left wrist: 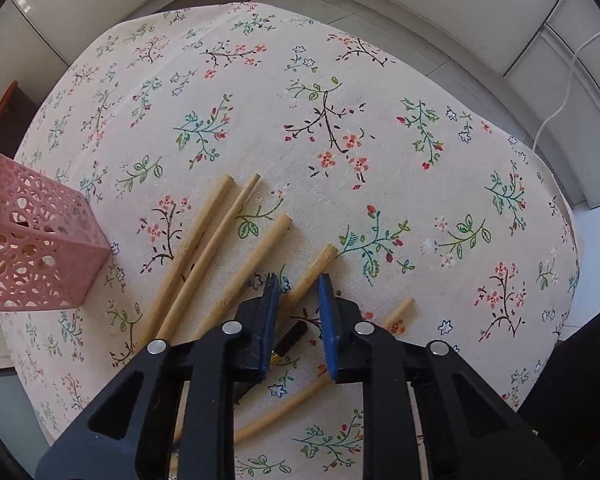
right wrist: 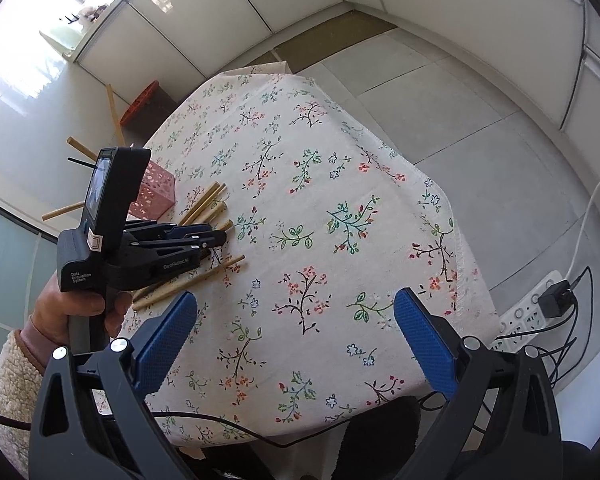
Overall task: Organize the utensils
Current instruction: 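Lower the left gripper onto a wooden chopstick and close on it, then lift the chopstick upright with the left gripper while the right gripper grasps another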
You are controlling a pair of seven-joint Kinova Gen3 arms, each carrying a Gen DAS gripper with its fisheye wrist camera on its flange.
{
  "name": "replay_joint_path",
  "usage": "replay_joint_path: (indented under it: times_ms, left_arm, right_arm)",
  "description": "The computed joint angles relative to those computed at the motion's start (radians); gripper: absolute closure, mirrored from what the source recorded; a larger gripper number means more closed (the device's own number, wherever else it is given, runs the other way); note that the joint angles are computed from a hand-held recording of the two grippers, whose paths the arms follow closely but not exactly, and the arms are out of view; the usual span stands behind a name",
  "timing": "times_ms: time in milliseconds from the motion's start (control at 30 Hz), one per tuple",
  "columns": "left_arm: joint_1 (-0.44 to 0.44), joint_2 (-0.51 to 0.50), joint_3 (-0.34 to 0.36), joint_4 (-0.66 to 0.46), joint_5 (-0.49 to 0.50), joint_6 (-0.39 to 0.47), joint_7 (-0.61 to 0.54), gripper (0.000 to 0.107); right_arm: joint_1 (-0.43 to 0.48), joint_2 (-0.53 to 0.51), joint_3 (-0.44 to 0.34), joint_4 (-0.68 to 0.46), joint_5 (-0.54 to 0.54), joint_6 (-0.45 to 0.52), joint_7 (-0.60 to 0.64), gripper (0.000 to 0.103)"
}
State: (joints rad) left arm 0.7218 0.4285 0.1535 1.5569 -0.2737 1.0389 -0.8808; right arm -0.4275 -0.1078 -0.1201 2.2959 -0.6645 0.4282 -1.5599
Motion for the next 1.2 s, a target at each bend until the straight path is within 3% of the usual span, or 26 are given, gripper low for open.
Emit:
replay_joint_path:
  times_ms: [133,233,400,567,767,833,867,900,1100,1200]
  left_arm:
    - [0.045,-0.064,-0.019,0.051,-0.065,-0.028,0.092,0.101]
    - [0.060,-0.151,-0.008,0.095,-0.118,-0.038,0.166,0.101]
    - [0.090,-0.280,0.049,0.141,-0.216,0.033,0.320,0.101]
    - [0.098,-0.393,0.135,0.175,-0.294,0.121,0.477,0.101]
    - [0.057,-0.458,0.231,0.191,-0.353,0.187,0.564,0.101]
    - [0.049,-0.472,0.262,0.182,-0.369,0.214,0.581,0.101]
    - [0.046,-0.475,0.274,0.178,-0.375,0.222,0.587,0.101]
    - [0.045,-0.478,0.288,0.174,-0.387,0.237,0.599,0.101]
    - [0.025,-0.537,0.342,0.193,-0.395,0.266,0.685,0.101]
    - [0.005,-0.559,0.378,0.196,-0.406,0.281,0.740,0.101]
  right_arm:
    - [-0.002,0.061,-0.009,-0.044,-0.003,0.029,-0.070,0.007]
    - [-0.008,0.137,-0.037,-0.118,0.040,0.071,-0.188,0.011]
    - [-0.190,0.249,0.057,-0.253,0.187,0.098,-0.392,0.028]
    - [-0.124,0.379,-0.069,-0.384,0.335,0.190,-0.595,0.049]
    - [-0.218,0.453,-0.048,-0.474,0.501,0.249,-0.804,0.056]
    - [-0.245,0.471,-0.053,-0.503,0.541,0.263,-0.849,0.068]
    - [-0.273,0.474,-0.035,-0.511,0.575,0.277,-0.883,0.079]
    - [-0.282,0.480,-0.036,-0.516,0.593,0.274,-0.901,0.097]
    - [-0.171,0.416,-0.115,-0.383,0.493,0.086,-0.797,0.098]
    - [-0.196,0.317,-0.100,-0.319,0.543,0.025,-0.795,0.098]
